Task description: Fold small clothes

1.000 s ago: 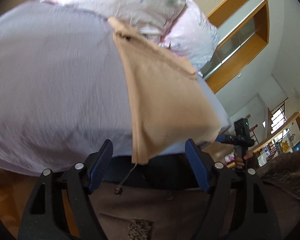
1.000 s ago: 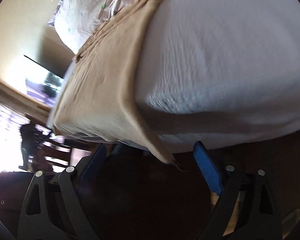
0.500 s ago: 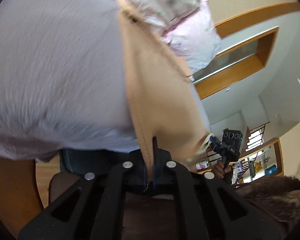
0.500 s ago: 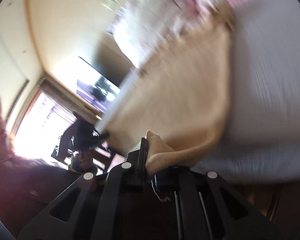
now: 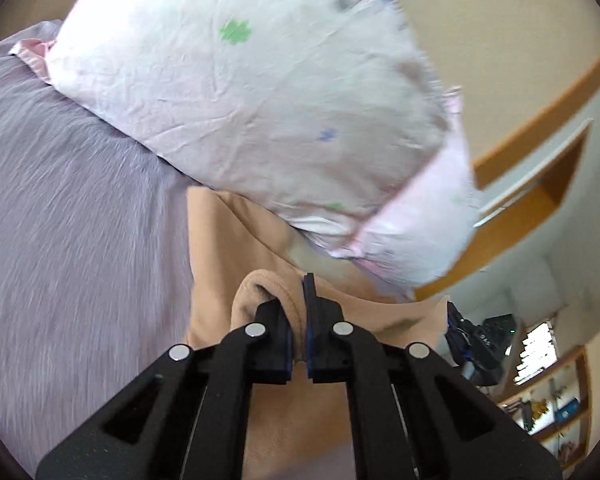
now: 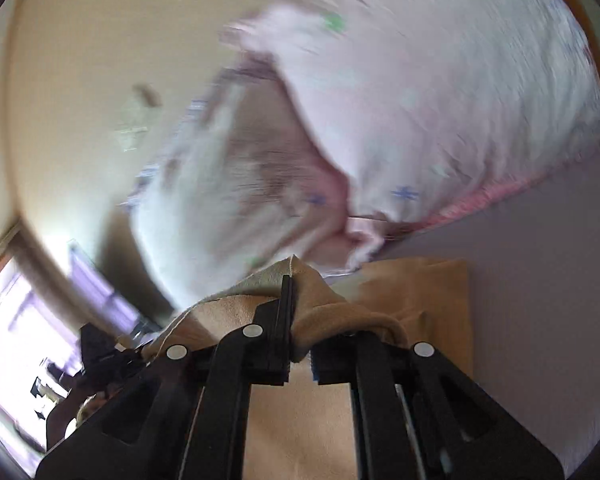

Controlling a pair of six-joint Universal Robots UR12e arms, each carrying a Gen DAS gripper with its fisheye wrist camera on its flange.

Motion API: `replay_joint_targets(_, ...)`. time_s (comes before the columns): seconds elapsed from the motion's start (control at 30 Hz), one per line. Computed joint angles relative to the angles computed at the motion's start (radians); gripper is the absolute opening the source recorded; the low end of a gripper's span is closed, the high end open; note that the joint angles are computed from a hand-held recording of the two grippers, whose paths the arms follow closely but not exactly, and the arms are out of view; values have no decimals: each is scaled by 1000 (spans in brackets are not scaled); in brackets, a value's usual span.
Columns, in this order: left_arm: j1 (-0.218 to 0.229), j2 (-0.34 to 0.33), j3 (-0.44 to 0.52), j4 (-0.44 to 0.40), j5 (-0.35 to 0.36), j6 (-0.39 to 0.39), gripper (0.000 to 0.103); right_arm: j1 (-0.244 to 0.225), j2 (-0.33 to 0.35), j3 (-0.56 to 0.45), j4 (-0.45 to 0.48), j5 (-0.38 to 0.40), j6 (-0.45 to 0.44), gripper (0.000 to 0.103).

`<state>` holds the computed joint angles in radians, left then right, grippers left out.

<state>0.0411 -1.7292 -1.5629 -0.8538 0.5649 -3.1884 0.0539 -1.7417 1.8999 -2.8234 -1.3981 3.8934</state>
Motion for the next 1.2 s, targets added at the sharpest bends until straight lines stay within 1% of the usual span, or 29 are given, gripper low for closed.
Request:
replay_joint_targets(0.07, -27, -47, 46, -9, 44, -50, 4, -17, 32, -16, 82, -38, 54, 7)
replay_joint_targets(0.1, -39, -66, 66, -19, 63, -66, 4, -26, 40, -19, 118, -38, 84, 8)
replay_joint_targets(0.17, -54, -93, 92, -29, 92, -90, 5, -51, 53, -14, 155, 5, 153, 11)
replay_joint_targets(0.2, -58, -102, 101, -28, 102, -100, 5, -57, 61, -20, 175, 6, 169, 30)
replay_joint_targets(0.23, -59, -106, 106, -26, 108, -110, 5, -57, 65, -30, 197, -24, 177, 49)
replay_joint_targets(0.27, -61, -114, 112, -18, 112, -125, 6, -50, 63, -29, 188, -74, 183, 83)
replay_joint_targets(0.3, -60, -119, 114, 2, 107, -151, 7, -45, 62, -25, 143, -125, 177, 90)
replay_joint_targets(0.33, -57, -120, 109, 20, 98, -171, 9, -45, 60, -22, 117, -134, 167, 90)
replay_joint_targets(0.37, -52, -118, 101, 40, 90, -191, 21, -53, 53, -15, 89, -102, 163, 89)
replay_joint_targets(0.4, -46, -115, 94, 66, 83, -214, 42, -66, 55, -17, 72, -60, 160, 89)
replay_joint_targets(0.43, -38, -104, 76, 127, 89, -250, 52, -74, 46, -6, 34, 4, 156, 89)
replay_joint_targets(0.47, -33, -98, 70, 152, 97, -260, 63, -75, 40, -1, 17, 48, 138, 89)
replay_joint_targets(0.5, -27, -93, 69, 155, 94, -251, 64, -73, 36, 1, 20, 85, 110, 89)
replay_joint_targets(0.57, -17, -76, 63, 109, 99, -201, 64, -63, 33, -11, 103, 153, 31, 89)
replay_joint_targets(0.6, -15, -67, 63, 77, 113, -171, 64, -50, 36, -26, 196, 134, -11, 90)
replay_joint_targets(0.63, -14, -55, 61, 22, 130, -121, 64, -37, 46, -49, 287, 73, -27, 89)
replay_joint_targets(0.67, -14, -51, 68, -22, 141, -88, 64, -26, 52, -63, 358, 14, -28, 89)
replay_joint_targets(0.7, -14, -43, 68, -72, 155, -50, 64, -25, 55, -59, 386, -26, -7, 84)
replay_joint_targets(0.73, -18, -40, 67, -94, 165, -35, 64, -33, 40, -46, 373, -25, 34, 84)
replay_joint_targets(0.8, -24, -29, 59, -152, 182, 16, 64, -44, 17, -5, 260, -1, 80, 85)
replay_joint_targets(0.83, -29, -28, 61, -173, 197, 35, 64, -49, 0, 24, 177, 13, 85, 87)
replay_joint_targets(0.9, -40, -21, 57, -218, 253, 79, 62, -50, -24, 60, 96, -3, 84, 93)
replay_joint_targets(0.97, -54, -8, 39, -186, 303, 94, 60, -52, -28, 80, 52, -7, 88, 93)
replay_joint_targets(1.0, -64, -5, 40, -194, 332, 105, 39, -53, -31, 88, 44, -9, 93, 93)
replay_joint_targets(1.03, -69, -7, 46, -243, 326, 115, 24, -59, -35, 103, 28, 1, 112, 93)
replay_joint_targets(1.07, -70, -6, 44, -251, 325, 97, 16, -69, -38, 113, 25, 18, 132, 93)
replay_joint_targets(1.1, -70, 1, 32, -225, 327, 70, 13, -71, -44, 114, 34, 27, 151, 93)
replay_joint_targets(1.13, -68, 3, 33, -228, 316, 68, 12, -76, -38, 117, 18, 42, 175, 93)
replay_joint_targets(1.2, -56, 12, 26, -208, 243, 17, 12, -62, -24, 104, -5, 22, 187, 93)
